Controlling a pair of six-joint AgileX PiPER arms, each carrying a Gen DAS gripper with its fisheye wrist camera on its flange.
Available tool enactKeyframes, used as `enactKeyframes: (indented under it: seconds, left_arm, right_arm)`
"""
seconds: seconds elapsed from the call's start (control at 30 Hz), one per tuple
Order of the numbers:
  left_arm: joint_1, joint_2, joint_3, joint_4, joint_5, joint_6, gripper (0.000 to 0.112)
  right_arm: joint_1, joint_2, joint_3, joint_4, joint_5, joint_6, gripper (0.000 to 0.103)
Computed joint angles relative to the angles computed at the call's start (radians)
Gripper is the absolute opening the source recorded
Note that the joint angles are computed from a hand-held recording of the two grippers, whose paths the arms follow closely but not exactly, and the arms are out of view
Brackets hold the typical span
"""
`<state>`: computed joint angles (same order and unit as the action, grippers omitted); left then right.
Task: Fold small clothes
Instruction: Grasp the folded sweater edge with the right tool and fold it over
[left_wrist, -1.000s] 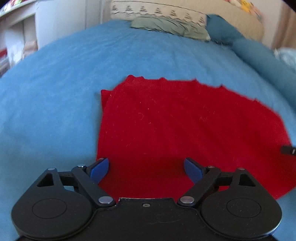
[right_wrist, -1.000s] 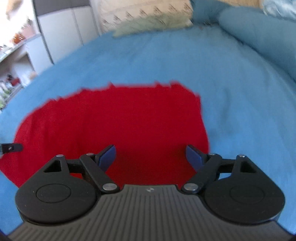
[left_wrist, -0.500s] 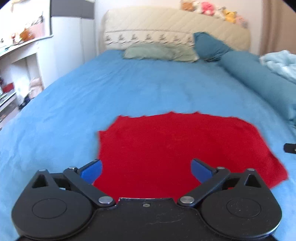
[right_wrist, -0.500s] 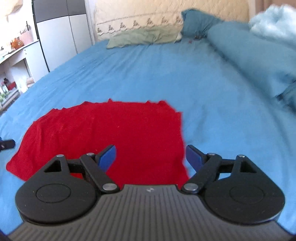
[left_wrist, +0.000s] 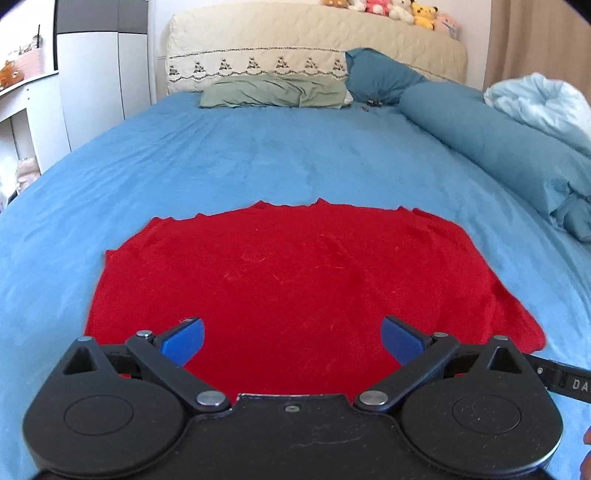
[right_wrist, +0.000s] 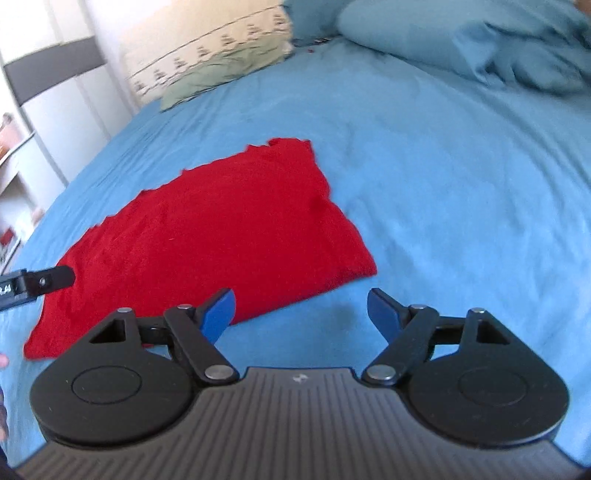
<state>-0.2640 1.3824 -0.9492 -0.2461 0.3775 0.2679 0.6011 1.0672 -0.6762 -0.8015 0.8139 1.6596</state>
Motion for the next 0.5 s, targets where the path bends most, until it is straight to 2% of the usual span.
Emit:
enactKeyframes:
  seconds: [0.1,0.2,0.3,0.4,0.43,0.5]
  left_arm:
    - [-0.022,0.075,-0.045,0.111,-0.008,-0.124,0.103]
    - [-0.023,0.161,-0.114,0.188,0.005,-0.232,0.103]
    - [-0.012,0.244,-0.183,0.237,0.020,-0.321,0.103]
    - [-0.001,0.320,-0.251,0.265,0.073,-0.362,0.103]
    - [-0.001,0.342,-0.267,0.284,0.095,-0.371,0.103]
    - [-0.008,0.351,-0.258,0.314,0.081,-0.368,0.103]
  right_arm:
    - [-0.030,0.049,0.048,-0.131,-0.064,0.180,0.087]
    - [-0.051,0.095,0.055,-0.235,-0.098,0.226,0.076]
    - [-0.118,0.134,0.027,-0.213,-0.134,0.216,0.057]
    - [-0.159,0.152,-0.011,-0.145,-0.139,0.152,0.037]
    - [-0.168,0.157,-0.028,-0.112,-0.142,0.103,0.027]
    - [-0.165,0.181,-0.093,-0.046,-0.096,0.007,0.023]
